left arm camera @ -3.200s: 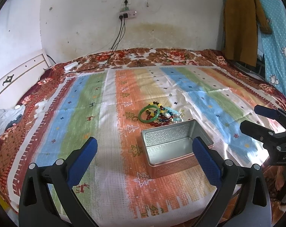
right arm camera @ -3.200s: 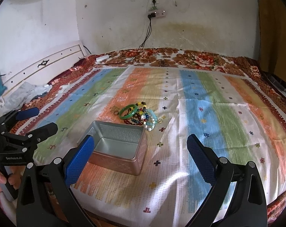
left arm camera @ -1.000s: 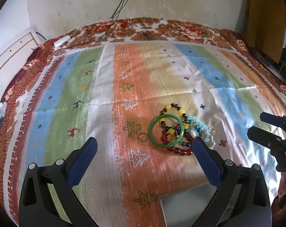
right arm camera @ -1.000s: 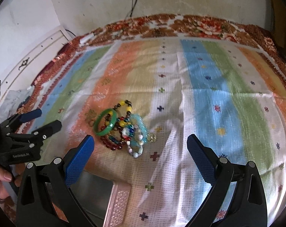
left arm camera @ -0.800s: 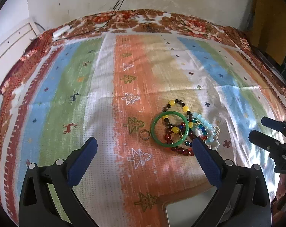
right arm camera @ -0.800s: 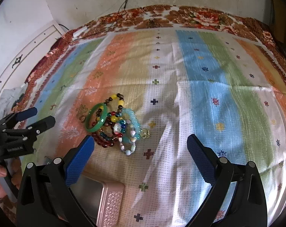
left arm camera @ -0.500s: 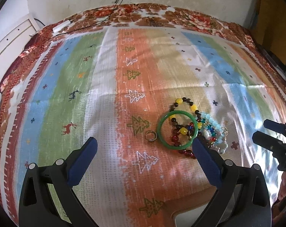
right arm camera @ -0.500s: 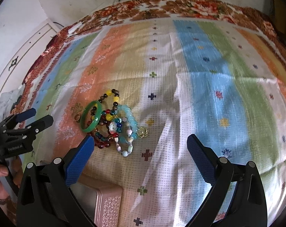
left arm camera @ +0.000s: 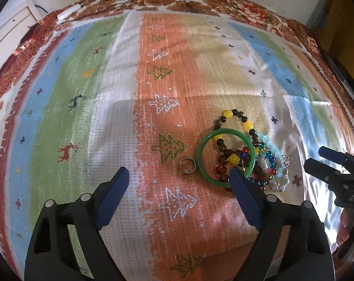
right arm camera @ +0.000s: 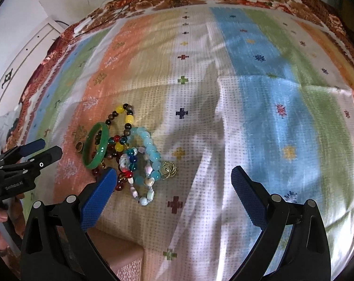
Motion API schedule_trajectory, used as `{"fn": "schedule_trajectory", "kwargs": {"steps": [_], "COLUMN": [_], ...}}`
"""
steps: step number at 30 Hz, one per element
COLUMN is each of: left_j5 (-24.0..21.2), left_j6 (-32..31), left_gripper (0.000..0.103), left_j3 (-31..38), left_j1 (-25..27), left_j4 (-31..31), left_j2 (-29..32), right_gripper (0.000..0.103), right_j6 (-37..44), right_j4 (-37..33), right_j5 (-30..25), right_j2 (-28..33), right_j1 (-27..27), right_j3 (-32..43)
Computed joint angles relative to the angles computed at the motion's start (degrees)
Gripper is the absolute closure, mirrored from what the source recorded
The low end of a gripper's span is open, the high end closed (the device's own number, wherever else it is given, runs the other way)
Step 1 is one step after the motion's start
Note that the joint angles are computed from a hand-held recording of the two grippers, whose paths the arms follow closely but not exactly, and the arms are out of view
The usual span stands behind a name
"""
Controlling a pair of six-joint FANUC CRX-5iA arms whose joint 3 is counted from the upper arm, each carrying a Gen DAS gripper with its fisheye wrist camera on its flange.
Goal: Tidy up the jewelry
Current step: 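Move both tools toward the jewelry pile beside the tin box, then grasp the small metal ring with the left tool while the right tool grasps the gold charm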
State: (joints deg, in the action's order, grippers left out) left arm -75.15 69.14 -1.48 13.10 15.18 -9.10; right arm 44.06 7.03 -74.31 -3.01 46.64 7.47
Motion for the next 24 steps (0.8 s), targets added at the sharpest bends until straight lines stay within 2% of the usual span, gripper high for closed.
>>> {"fn": "schedule_trajectory", "kwargs": {"steps": [3,7,12,18,24], "left_j5": [-0.7,-1.9,-2.3,-2.1,-2.7], "left_j6": [0.5,1.3,1.4,1.7,2.6], "left_gripper": [0.025,0.035,0.044,0.045,0.046], "left_j3": [0.4,1.4,2.2,3.0,3.7], "left_j1": [0.0,-0.1,-0.8,-1.7,-2.3], "left_j4": [0.1,-0.1,-0.7,-1.8,-3.4], "left_j2": [1.1,3.0,4.5,5.7,6.5], "right_gripper": [0.016,0.019,0.033,0.042,0.043], "right_j6": [0.8,1.8,2.5,2.8,3.0], "right_j4": [-1.5,-3.1,-3.1,-3.1,-3.2], "right_j5": [-0.2,-0.6,-1.6,-2.5,-2.6], "right_j2": [0.9,2.2,3.7,5.0,5.8], "right_j1": [-0.7,-1.4,-1.4,-2.0,-2.5], "right_j3": [0.9,2.1,3.2,3.6,3.9]}}
